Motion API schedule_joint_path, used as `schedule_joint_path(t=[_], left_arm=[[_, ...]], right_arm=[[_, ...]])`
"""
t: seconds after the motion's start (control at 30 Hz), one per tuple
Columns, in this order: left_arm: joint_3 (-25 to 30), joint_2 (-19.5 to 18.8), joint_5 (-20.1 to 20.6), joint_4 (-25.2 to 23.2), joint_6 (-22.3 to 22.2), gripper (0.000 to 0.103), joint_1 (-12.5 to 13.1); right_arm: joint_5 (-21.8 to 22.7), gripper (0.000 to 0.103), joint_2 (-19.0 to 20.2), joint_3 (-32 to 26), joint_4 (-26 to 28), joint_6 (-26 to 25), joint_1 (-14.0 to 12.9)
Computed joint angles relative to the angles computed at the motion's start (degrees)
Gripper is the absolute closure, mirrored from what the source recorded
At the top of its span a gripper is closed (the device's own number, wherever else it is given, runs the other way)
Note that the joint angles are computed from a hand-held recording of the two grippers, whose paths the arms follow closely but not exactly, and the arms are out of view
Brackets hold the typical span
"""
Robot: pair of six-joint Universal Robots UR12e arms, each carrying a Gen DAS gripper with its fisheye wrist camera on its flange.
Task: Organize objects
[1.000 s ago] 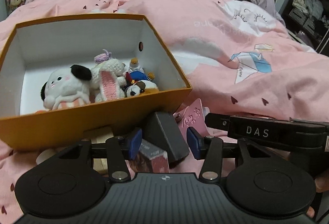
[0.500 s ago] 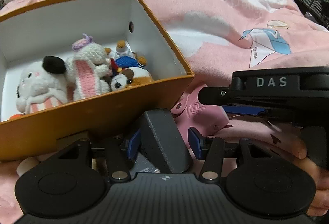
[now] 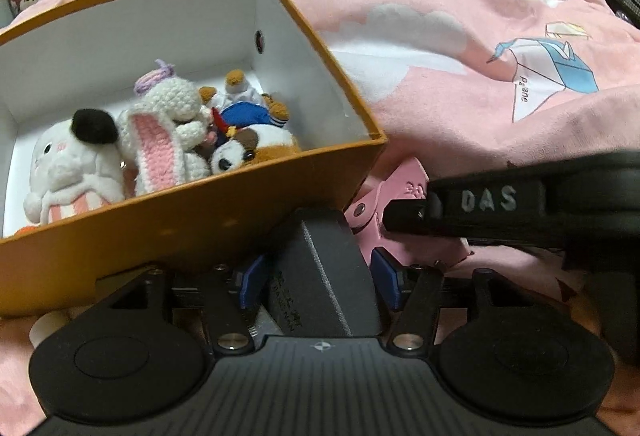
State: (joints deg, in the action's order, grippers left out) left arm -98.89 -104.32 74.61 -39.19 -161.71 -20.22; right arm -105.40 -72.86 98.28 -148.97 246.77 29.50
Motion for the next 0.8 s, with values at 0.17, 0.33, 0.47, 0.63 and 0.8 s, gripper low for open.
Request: schedule_joint_path(t=[0.17,0.33,0.47,0.63,0.8], left_arm=[[-0.28,0.41,-1.39,-0.7,0.21,0.03,1.1],[-1.63,1.58,-3.58,-0.31,2.78,0.047,2.04],[-2.32,2.24,-3.68,0.76,2.84,0.055,2.15],[-4.07,3.81,-6.35,2.91,0.92,0.058,3.58],[-5.67,5.95,-10.23,5.7,-0.78,0.058,5.42]], right_arm=[[-3.56,0.08,0.7,-2.41,2.96,-6.29,2.34],[-3.97,0.082,0.45,-2.55,3.05,-6.52,3.2],[-5.95,0.083,0.4,-3.56,4.23,-7.94,4.26],[-10.03,0.083,0.21,-4.66,5.47,-9.67,5.74],[-12.62,0.084,-0.28,-4.92,5.5,-9.5,6.75]])
